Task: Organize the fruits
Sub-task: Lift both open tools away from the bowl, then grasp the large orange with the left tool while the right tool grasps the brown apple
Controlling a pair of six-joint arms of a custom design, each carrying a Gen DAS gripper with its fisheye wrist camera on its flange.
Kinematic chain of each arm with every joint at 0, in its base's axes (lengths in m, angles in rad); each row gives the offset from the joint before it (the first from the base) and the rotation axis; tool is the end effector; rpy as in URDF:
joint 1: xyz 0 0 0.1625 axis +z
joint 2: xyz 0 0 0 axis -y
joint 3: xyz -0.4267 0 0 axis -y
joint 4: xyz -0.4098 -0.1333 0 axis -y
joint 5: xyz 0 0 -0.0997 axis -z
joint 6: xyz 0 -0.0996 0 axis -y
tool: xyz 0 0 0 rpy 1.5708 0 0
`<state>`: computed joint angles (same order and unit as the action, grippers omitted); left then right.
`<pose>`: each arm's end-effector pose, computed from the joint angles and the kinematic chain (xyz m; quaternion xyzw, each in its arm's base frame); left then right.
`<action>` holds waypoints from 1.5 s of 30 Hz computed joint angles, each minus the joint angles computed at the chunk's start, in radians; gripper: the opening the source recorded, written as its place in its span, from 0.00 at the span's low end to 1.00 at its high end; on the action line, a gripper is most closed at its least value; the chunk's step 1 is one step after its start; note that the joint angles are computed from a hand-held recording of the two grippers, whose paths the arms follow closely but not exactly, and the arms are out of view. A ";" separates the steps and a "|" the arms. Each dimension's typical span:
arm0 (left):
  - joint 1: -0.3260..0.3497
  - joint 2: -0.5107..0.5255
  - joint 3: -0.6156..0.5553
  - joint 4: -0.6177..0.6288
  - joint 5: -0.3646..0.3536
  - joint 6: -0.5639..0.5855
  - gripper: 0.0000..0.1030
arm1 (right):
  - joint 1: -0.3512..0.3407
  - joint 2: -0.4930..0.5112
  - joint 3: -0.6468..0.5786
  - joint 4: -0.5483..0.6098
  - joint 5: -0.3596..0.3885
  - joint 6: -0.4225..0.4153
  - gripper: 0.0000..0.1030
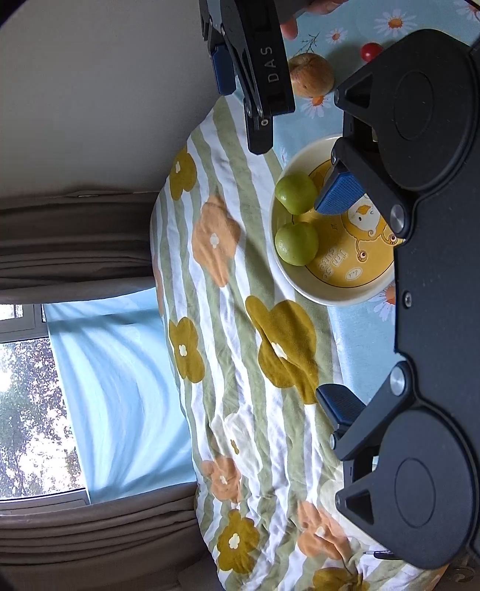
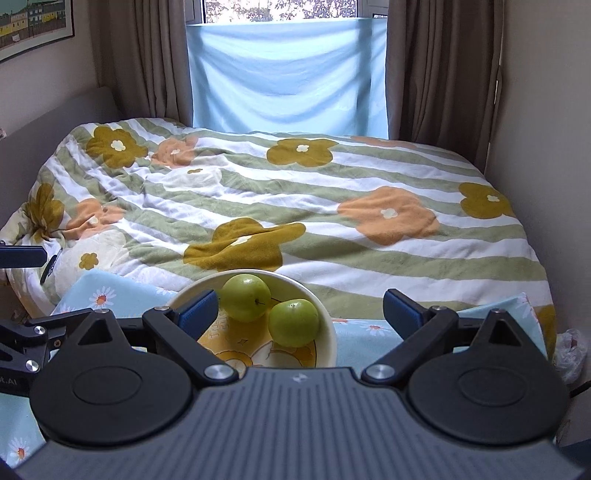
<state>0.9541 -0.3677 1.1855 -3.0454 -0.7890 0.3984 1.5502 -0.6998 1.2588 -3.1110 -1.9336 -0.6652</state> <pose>-0.2970 -0.7707 0.0218 0.3180 0.8246 -0.3357 0.3260 0.0813 -0.8085 0.2511 0.1942 -0.8498 0.3829 0.3057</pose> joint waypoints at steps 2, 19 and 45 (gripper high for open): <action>-0.021 -0.016 0.036 -0.022 0.025 -0.021 0.97 | 0.001 -0.046 0.058 -0.024 -0.002 0.000 1.00; -0.238 -0.067 0.310 -0.201 0.235 -0.294 0.97 | -0.057 -0.430 0.489 -0.125 0.120 -0.099 1.00; -0.151 0.272 0.048 -0.155 0.185 -0.218 0.95 | -0.312 -0.322 0.337 0.021 0.356 -0.261 1.00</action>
<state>0.8036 -0.0954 1.2338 -3.2003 -0.6037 0.1806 1.2379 -1.0223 1.5956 -3.0899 -1.5777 -0.9261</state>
